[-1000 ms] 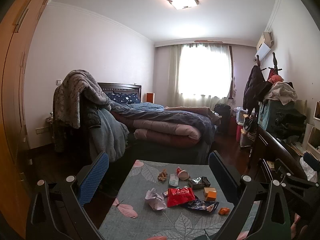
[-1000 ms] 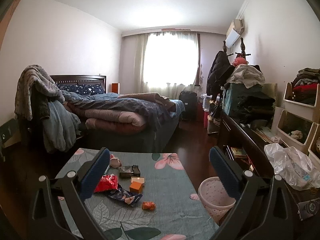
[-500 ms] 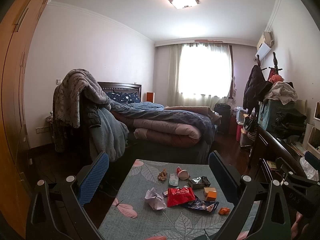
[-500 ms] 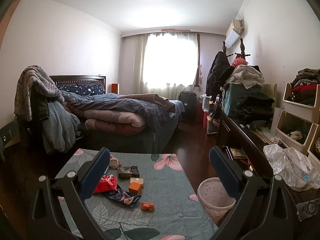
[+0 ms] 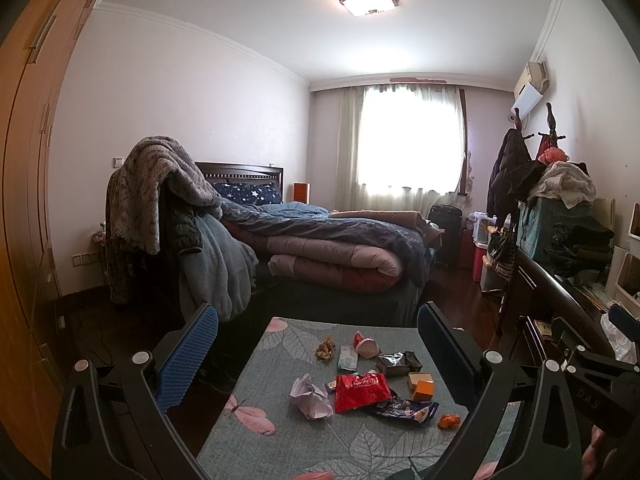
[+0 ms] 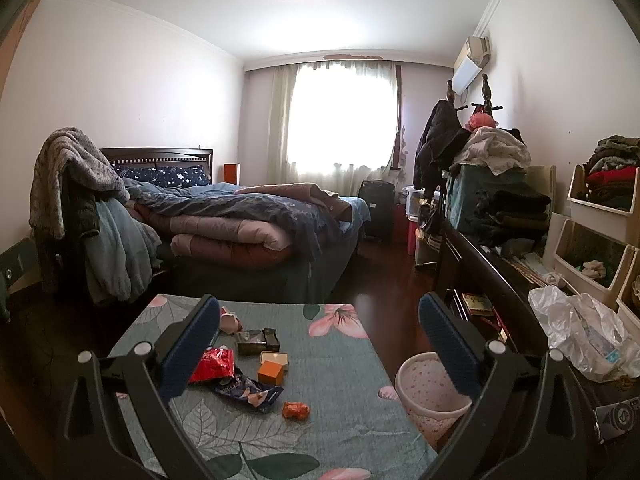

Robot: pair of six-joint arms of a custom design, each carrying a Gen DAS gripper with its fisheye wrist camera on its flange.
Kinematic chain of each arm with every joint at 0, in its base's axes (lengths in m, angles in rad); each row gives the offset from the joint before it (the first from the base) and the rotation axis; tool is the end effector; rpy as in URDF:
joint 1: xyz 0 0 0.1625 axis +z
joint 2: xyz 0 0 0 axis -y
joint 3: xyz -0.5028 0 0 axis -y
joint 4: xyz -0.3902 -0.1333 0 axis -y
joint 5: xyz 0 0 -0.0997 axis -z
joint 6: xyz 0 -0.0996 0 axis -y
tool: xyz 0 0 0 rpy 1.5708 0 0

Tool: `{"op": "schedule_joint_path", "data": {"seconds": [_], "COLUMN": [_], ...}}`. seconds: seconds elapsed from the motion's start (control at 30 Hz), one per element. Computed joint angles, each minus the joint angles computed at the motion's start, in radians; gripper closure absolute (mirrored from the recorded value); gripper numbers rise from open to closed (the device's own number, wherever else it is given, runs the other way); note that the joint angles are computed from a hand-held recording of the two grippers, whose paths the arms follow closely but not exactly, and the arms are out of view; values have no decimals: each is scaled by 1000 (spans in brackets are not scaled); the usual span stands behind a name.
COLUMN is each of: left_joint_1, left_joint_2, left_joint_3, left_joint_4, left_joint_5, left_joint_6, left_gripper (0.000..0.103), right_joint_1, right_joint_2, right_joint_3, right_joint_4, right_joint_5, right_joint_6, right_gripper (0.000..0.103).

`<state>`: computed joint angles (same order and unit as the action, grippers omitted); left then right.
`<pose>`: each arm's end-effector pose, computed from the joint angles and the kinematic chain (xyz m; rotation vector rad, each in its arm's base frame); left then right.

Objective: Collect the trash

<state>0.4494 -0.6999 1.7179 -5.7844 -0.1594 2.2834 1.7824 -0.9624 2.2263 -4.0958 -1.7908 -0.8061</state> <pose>-0.3399 -0.4211 0.1647 0.1635 1.6305 -1.6311 0.2200 -0.4930 0.2684 0.9080 -1.9882 1.4501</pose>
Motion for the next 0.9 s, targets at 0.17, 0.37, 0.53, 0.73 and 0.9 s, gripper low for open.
{"op": "schedule_joint_path", "data": {"seconds": [0.17,0.37,0.53,0.73,0.9], "left_joint_1": [19,20,21,24,26], "left_joint_2": [22,23,24,27,30], "left_joint_3": [20,17,21,27,23], "left_joint_4": [32,38,38,53,55], "left_joint_5": [3,3,6,7,8], "left_joint_6": [-74,-78,-82,-108,-108], "left_gripper": [4,4,4,4,4], "right_joint_1": [0,-9,-10,-10,-10], "right_joint_2": [3,10,12,12,12], "right_joint_3": [-2,4,2,2,5], "right_joint_4": [1,-2,3,2,3], "right_joint_5": [-1,2,-2,-2,-3], "right_joint_6": [0,-3,-3,-3,-2], "right_gripper": [3,3,3,3,3]}}
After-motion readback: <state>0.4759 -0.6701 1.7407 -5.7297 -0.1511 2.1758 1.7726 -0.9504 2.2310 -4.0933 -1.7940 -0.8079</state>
